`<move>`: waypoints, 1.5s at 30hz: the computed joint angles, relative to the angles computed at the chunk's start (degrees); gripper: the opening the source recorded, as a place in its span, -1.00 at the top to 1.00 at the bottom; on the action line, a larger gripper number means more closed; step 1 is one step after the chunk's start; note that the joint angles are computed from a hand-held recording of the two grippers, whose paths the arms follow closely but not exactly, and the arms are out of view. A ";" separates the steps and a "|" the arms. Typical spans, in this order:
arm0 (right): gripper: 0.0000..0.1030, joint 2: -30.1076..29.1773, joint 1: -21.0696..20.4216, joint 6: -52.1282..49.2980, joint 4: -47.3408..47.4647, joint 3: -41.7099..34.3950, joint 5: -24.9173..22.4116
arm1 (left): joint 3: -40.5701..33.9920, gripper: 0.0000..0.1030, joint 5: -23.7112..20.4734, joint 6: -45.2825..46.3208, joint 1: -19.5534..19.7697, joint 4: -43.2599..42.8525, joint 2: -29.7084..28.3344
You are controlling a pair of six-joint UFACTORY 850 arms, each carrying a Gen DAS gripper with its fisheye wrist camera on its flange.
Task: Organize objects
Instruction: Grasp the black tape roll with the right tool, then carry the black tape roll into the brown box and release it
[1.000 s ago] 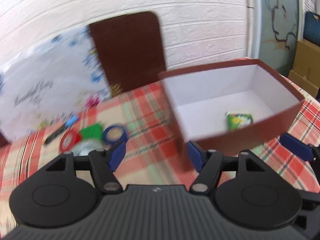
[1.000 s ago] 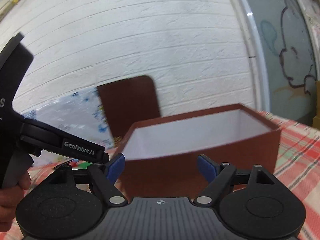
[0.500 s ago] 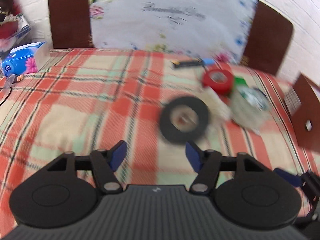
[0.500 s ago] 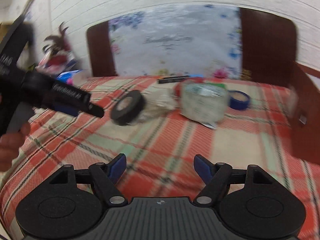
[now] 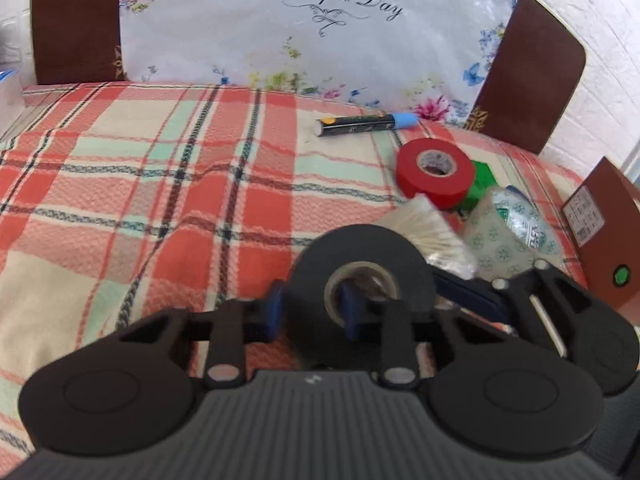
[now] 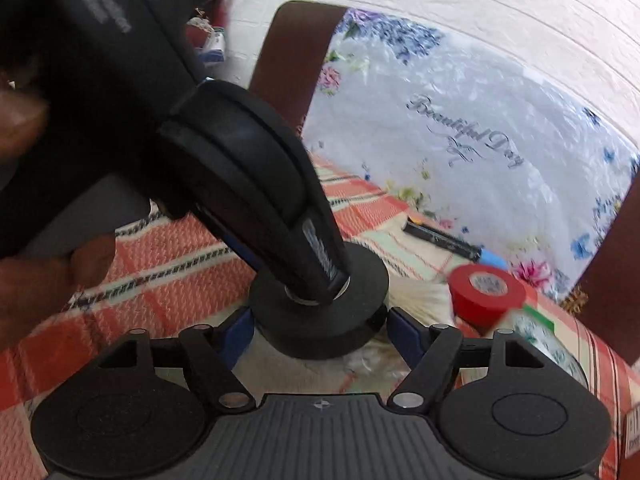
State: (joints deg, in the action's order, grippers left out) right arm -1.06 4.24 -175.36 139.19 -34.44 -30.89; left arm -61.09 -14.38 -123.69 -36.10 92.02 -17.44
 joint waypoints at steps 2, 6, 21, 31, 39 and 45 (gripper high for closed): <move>-0.37 2.25 -1.96 8.80 -6.37 1.49 -0.73 | 0.81 0.42 0.29 2.95 -0.51 -3.88 1.44; -0.38 9.58 -7.47 19.61 -15.16 7.42 -2.88 | 3.91 0.43 -0.55 -0.53 -4.31 -1.46 4.99; -0.49 21.54 -29.85 37.54 -35.20 17.22 -4.28 | -4.46 -0.17 -2.79 24.36 -15.80 -23.83 -2.43; -0.42 22.19 -35.13 29.13 -28.21 18.32 -12.93 | -10.40 0.40 -7.03 33.55 -18.84 -27.80 -3.34; -0.42 13.55 -45.73 21.91 -18.08 7.83 -19.35 | -33.90 0.41 -7.34 42.21 -21.79 -23.23 -15.27; -0.42 2.21 -45.46 24.47 -17.75 -1.98 -16.93 | -54.59 0.41 -11.65 62.44 -20.86 -41.57 -29.27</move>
